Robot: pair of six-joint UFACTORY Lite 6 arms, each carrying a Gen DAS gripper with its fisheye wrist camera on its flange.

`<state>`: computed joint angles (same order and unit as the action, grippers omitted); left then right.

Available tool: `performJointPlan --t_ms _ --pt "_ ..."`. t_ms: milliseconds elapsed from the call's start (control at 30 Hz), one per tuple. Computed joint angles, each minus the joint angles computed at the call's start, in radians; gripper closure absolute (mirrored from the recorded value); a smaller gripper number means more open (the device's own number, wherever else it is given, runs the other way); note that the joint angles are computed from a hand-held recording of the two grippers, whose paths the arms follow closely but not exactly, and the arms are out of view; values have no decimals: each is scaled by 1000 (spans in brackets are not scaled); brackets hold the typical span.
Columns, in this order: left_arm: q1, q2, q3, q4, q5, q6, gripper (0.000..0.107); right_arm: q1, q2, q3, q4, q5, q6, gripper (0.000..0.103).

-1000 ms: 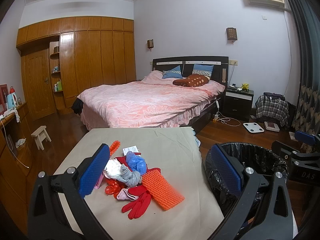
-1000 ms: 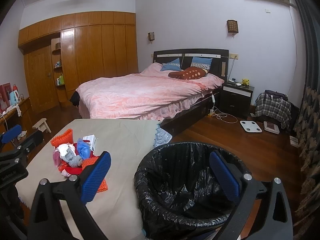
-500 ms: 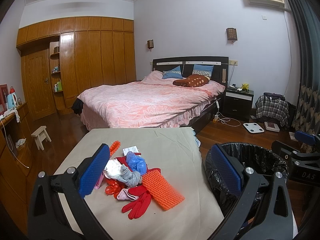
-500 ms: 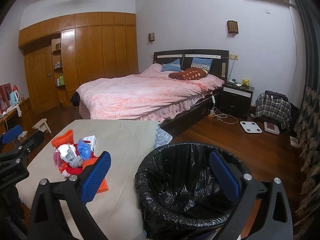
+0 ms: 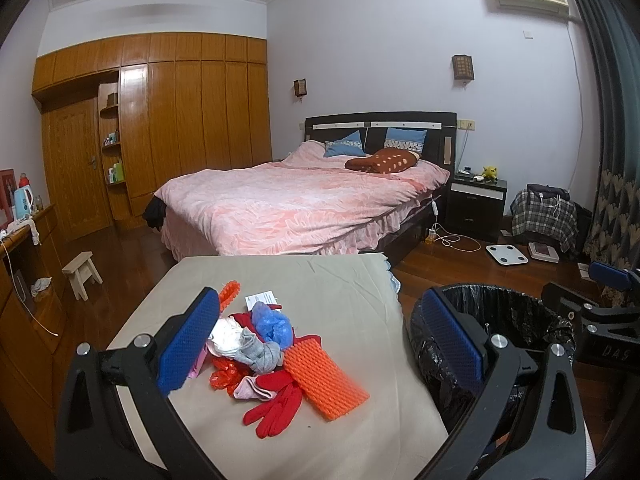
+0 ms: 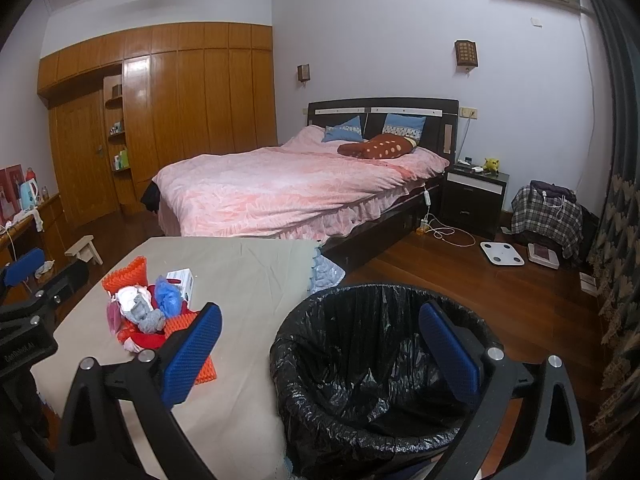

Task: Collect trash

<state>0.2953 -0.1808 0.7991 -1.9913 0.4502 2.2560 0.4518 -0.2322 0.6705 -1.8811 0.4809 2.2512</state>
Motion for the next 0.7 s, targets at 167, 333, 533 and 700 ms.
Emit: performJointPlan --t_ms 167,333,533,700 --pt "1 3 1 4 2 -2 9 -1 0 0 -3 -1 2 6" --pt "2 2 -3 -4 4 6 9 0 2 1 -1 1 1 6" --pt "2 2 -3 -1 4 4 9 -4 1 -1 -20 -1 15 6" --pt "1 3 -2 -2 1 5 9 -1 6 -1 -28 -1 24 6"
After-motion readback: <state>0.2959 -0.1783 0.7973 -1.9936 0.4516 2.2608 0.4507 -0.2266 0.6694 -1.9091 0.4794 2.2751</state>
